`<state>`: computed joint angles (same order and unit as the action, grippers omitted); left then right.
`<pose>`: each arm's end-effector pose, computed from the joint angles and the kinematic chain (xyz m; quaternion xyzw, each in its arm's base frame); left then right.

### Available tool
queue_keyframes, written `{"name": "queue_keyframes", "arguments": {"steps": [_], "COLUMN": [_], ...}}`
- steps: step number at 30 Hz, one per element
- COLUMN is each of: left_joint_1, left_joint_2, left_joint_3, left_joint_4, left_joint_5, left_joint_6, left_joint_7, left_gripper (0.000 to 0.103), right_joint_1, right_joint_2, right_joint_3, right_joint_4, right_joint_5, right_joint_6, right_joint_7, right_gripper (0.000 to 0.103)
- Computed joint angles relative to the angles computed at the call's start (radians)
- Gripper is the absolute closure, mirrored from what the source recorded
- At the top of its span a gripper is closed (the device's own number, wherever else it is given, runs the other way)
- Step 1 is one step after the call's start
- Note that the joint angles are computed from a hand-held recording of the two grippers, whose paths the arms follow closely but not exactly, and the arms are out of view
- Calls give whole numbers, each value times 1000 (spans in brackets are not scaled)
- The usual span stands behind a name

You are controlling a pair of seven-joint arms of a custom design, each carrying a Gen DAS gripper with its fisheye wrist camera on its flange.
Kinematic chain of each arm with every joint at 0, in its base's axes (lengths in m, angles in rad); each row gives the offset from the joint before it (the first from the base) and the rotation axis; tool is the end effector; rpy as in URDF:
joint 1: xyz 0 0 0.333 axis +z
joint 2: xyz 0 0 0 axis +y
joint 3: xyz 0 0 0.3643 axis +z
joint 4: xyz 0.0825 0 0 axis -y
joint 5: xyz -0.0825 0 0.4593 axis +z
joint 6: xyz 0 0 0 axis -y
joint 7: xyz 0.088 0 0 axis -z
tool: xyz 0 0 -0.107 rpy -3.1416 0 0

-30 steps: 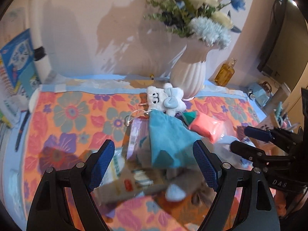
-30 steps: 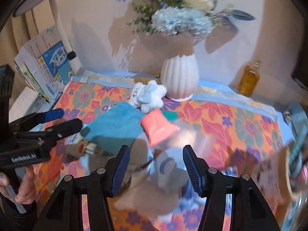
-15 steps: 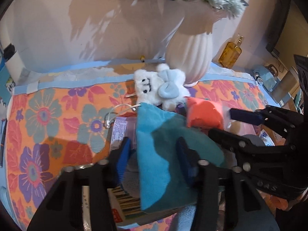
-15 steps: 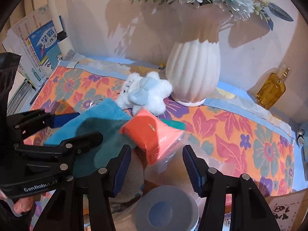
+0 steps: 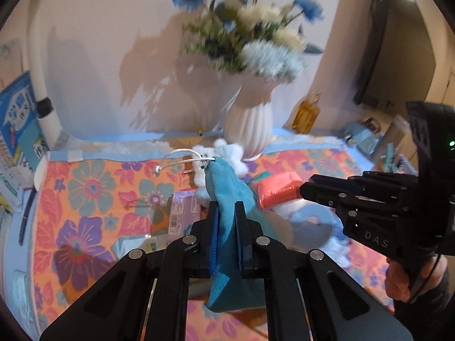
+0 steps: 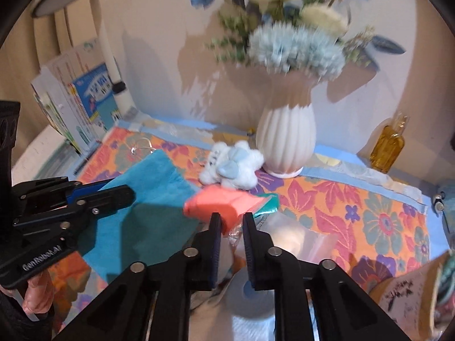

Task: Organize soft objects
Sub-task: 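Grasp the teal drawstring bag with the left gripper while the right grasps the coral pouch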

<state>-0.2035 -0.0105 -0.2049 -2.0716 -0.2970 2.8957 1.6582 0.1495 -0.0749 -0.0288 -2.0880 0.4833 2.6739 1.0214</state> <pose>0.6124 -0.2466 0.5456 -0.5628 0.7173 -0.3778 0.1614 0.6362 0.0626 0.5468 -0.7539 0.5504 -0.1717 0.3152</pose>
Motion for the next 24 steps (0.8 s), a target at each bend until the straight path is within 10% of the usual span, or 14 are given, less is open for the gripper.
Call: {"name": "queue_keyframes", "arguments": {"steps": [6,16,19,21,24], "left_joint_1": [-58,-77,40,61,2], "left_joint_2": [-162,-257,-241,-241,-245], "left_joint_3": [48,49,-49,-69,-35], "left_joint_4": [-149,-371,-373,-376,-390], "left_joint_5": [-269,-194,66,166,192], "left_joint_6": [-50,-42,-41,-35,-1], "left_joint_7": [199,105,-123,-194,-176], "left_gripper": [96,93,47,28,8], "right_joint_1": [17,49,37,40,26], "right_joint_2": [-171,-387,-380,-363,-321], "right_joint_3": [-25,-66,-56,-47,-22], "right_joint_4": [-138,-387,-375,-361,-339], "right_joint_5": [25,-30,-81,-112,-192], "right_joint_6": [-30,-108,-127,-68,33], "right_joint_7": [30,66,96,81,92], "right_gripper": [94,93,77,29,23]}}
